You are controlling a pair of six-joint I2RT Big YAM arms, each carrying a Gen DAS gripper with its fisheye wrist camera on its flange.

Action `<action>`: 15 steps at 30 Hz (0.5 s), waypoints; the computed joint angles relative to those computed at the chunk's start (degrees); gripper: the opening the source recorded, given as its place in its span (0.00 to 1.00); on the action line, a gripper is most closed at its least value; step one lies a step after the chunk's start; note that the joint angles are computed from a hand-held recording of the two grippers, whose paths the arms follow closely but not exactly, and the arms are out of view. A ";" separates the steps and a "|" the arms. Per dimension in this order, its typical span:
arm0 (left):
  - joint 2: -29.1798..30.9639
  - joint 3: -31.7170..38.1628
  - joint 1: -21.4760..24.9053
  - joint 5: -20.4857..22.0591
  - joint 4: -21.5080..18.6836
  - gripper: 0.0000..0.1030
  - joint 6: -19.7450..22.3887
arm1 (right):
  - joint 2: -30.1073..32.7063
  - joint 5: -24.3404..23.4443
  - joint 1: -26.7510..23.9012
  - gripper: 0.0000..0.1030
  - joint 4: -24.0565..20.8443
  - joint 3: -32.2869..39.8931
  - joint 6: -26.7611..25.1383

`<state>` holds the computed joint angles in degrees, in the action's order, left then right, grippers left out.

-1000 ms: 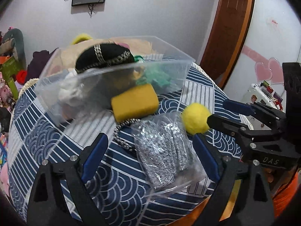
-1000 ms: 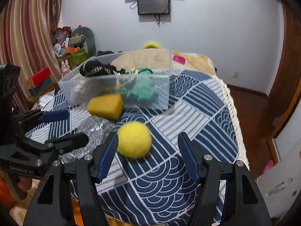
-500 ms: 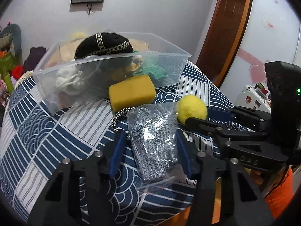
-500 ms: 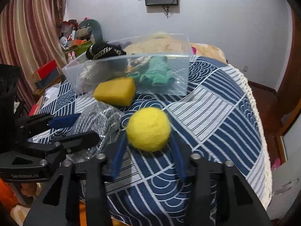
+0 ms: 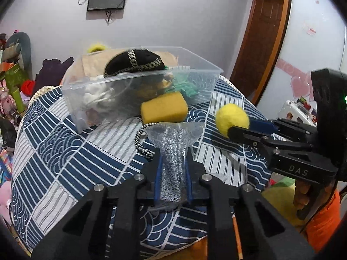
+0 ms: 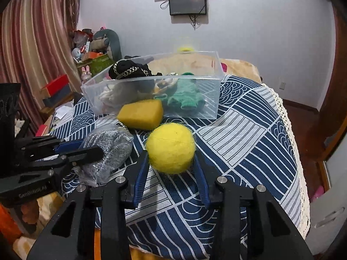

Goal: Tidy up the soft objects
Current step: 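Grasp the silver mesh bag with the left tool while the right tool grasps the yellow ball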

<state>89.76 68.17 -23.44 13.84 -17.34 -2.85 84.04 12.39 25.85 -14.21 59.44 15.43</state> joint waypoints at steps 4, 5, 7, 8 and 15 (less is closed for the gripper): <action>-1.69 -0.72 0.65 0.18 1.24 0.16 -0.46 | -0.60 0.28 0.08 0.37 0.42 -0.15 0.12; -2.22 -0.91 0.78 0.08 1.64 0.16 -0.40 | -0.70 0.44 0.09 0.36 0.45 -0.14 0.04; -3.09 -1.12 0.98 -0.39 2.40 0.16 -0.38 | -1.08 1.00 0.10 0.36 0.40 -0.07 -0.20; -3.27 -0.97 1.05 -0.65 2.71 0.16 -0.45 | -1.22 1.27 0.11 0.37 0.29 0.07 -0.26; -3.74 0.80 2.88 -2.32 4.95 0.16 -0.23 | -1.89 2.51 -0.57 0.37 0.54 1.99 -1.16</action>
